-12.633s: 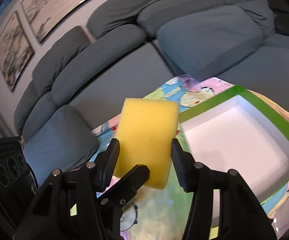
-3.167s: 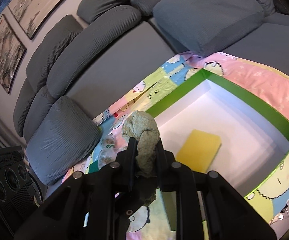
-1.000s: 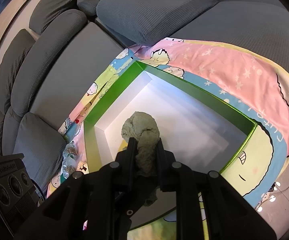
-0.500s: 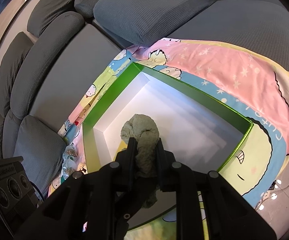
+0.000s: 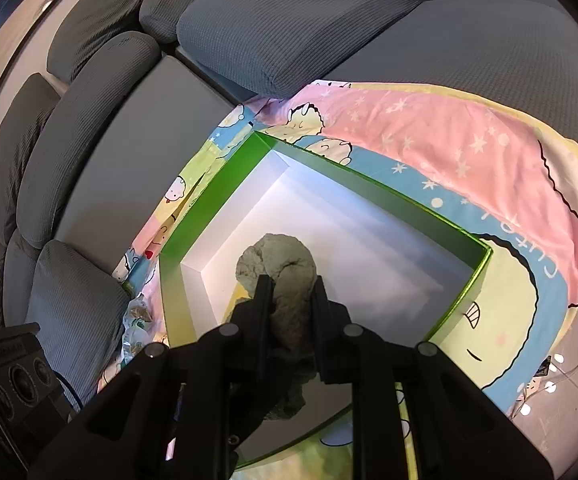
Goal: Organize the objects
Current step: 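Lower the grey cloth into the box beside the yellow sponge, then open the right gripper to release the grey cloth and withdraw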
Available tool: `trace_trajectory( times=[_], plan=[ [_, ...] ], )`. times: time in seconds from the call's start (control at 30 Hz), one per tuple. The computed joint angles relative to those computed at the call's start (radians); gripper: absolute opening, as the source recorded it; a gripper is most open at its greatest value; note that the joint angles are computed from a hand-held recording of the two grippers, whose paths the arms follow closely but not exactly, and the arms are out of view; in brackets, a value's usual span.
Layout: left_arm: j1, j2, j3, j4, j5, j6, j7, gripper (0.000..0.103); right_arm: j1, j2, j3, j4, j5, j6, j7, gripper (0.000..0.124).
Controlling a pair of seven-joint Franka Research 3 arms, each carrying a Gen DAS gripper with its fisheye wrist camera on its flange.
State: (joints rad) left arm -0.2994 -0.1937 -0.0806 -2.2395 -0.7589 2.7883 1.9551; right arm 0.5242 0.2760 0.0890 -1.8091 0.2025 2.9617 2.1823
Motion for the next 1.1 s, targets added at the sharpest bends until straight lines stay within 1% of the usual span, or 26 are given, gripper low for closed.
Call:
trace_trajectory(
  times=[0.13,0.4,0.53,0.67,0.83,0.93,1.1],
  plan=[
    [0.007,-0.004,-0.002,-0.001,0.021,-0.004,-0.018,0.030,0.012,-0.003,-0.018,-0.004,-0.022,-0.005,0.028,0.019],
    [0.003,-0.012,0.001,-0.010,0.044,0.013,-0.029,0.030,0.019,-0.005,-0.027,-0.005,-0.050,-0.007,0.061,0.019],
    [-0.001,-0.016,0.008,-0.008,0.043,0.009,-0.028,0.030,0.042,-0.008,-0.060,-0.007,-0.109,-0.020,0.121,0.019],
    [-0.001,-0.018,0.011,-0.005,0.052,0.007,-0.036,0.030,0.025,-0.011,-0.044,-0.014,-0.109,-0.012,0.124,0.019],
    [-0.002,-0.027,0.013,-0.009,0.064,0.009,-0.048,0.030,0.023,-0.012,-0.044,-0.015,-0.116,-0.012,0.134,0.019],
    [-0.002,-0.032,0.017,-0.012,0.068,0.007,-0.052,0.030,0.031,-0.013,-0.053,-0.017,-0.132,-0.011,0.154,0.019],
    [0.003,-0.043,0.013,-0.021,0.112,0.014,-0.089,0.030,0.048,-0.016,-0.072,-0.019,-0.174,-0.018,0.197,0.019]
  ],
)
